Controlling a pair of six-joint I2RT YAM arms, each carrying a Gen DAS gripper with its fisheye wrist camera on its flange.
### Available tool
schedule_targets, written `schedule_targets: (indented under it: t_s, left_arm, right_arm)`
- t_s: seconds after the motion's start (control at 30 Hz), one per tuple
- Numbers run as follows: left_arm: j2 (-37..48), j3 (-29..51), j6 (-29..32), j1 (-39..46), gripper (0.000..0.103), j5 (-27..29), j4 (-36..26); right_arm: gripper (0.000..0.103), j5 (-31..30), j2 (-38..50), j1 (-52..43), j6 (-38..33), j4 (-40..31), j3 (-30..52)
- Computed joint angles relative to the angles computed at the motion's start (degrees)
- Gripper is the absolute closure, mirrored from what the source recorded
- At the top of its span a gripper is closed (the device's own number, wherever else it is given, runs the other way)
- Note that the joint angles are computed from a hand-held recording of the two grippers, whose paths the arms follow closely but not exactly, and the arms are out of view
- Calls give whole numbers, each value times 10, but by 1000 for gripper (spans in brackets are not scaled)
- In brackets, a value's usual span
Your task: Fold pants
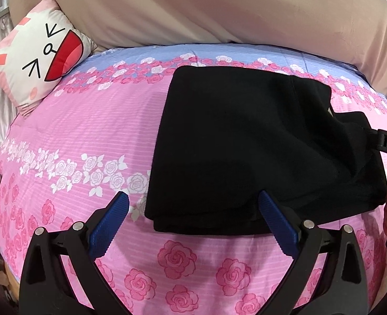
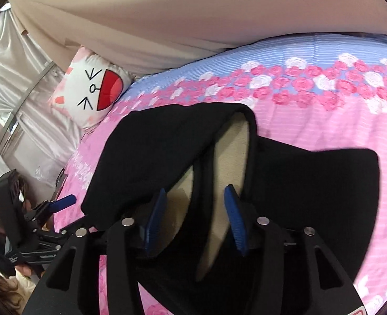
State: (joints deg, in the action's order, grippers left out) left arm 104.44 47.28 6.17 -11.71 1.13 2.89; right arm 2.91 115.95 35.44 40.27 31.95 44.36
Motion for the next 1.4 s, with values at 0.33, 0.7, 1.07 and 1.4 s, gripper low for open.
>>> schedule_targets:
  t_s: [0.33,0.7,1.07,1.4]
  left_arm:
    - [-31,-7,9,39,6,35,0]
    - [28,10,12,38,5,75,11]
    - [0,-7,23,70,5,105,19]
    - [-54,-35,39,71,5,121,27]
  right_arm:
    - [94,48,-92,36,27,86,-68]
    - [77,159,-88,52,210,208,-237]
    - [17,159,-126,71,218,108,-211]
    - [88,266,-202,137,190,21,-188]
